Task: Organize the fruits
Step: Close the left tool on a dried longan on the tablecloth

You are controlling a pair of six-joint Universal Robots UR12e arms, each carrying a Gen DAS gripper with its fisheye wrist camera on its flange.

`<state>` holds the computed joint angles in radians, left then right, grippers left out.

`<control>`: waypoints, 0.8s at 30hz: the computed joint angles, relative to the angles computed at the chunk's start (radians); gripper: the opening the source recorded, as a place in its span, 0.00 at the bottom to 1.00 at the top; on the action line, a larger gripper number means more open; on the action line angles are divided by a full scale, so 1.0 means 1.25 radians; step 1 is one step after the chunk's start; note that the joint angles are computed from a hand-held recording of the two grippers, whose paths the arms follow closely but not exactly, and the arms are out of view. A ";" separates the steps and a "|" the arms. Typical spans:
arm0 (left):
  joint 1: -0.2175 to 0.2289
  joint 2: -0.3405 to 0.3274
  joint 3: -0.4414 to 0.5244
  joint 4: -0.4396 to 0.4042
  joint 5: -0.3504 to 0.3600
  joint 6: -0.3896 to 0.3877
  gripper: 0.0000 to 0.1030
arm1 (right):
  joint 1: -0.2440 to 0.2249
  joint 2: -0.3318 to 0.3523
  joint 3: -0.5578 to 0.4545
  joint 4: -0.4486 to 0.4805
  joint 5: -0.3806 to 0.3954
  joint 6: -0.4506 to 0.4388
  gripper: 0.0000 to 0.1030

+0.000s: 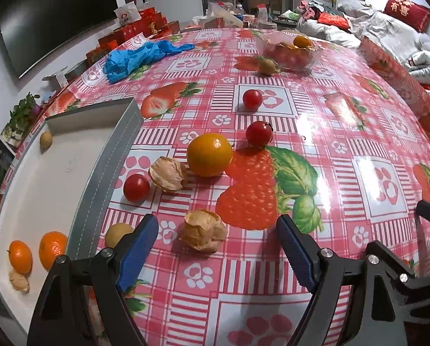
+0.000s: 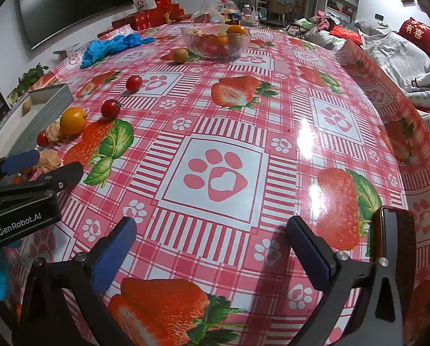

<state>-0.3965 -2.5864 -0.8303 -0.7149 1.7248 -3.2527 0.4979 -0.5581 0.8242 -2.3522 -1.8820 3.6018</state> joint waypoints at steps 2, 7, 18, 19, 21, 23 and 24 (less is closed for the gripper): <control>0.001 -0.001 0.000 0.003 -0.002 -0.007 0.81 | 0.000 0.000 0.000 -0.001 -0.003 0.002 1.00; 0.005 0.001 -0.002 0.007 -0.031 -0.021 0.66 | 0.001 0.002 -0.001 -0.004 -0.007 0.006 1.00; 0.012 0.012 -0.018 0.013 -0.078 -0.013 0.28 | 0.002 0.005 -0.003 -0.008 -0.016 0.013 1.00; 0.013 0.014 -0.021 0.014 -0.080 -0.014 0.28 | 0.002 0.005 -0.004 -0.008 -0.016 0.013 1.00; 0.013 0.016 -0.025 0.012 -0.082 -0.015 0.28 | 0.002 0.005 -0.003 -0.008 -0.016 0.013 1.00; 0.014 0.021 -0.031 0.010 -0.087 -0.018 0.28 | 0.002 0.005 -0.003 -0.008 -0.016 0.013 1.00; 0.015 0.024 -0.036 0.010 -0.089 -0.020 0.28 | 0.002 0.005 -0.004 -0.008 -0.015 0.013 1.00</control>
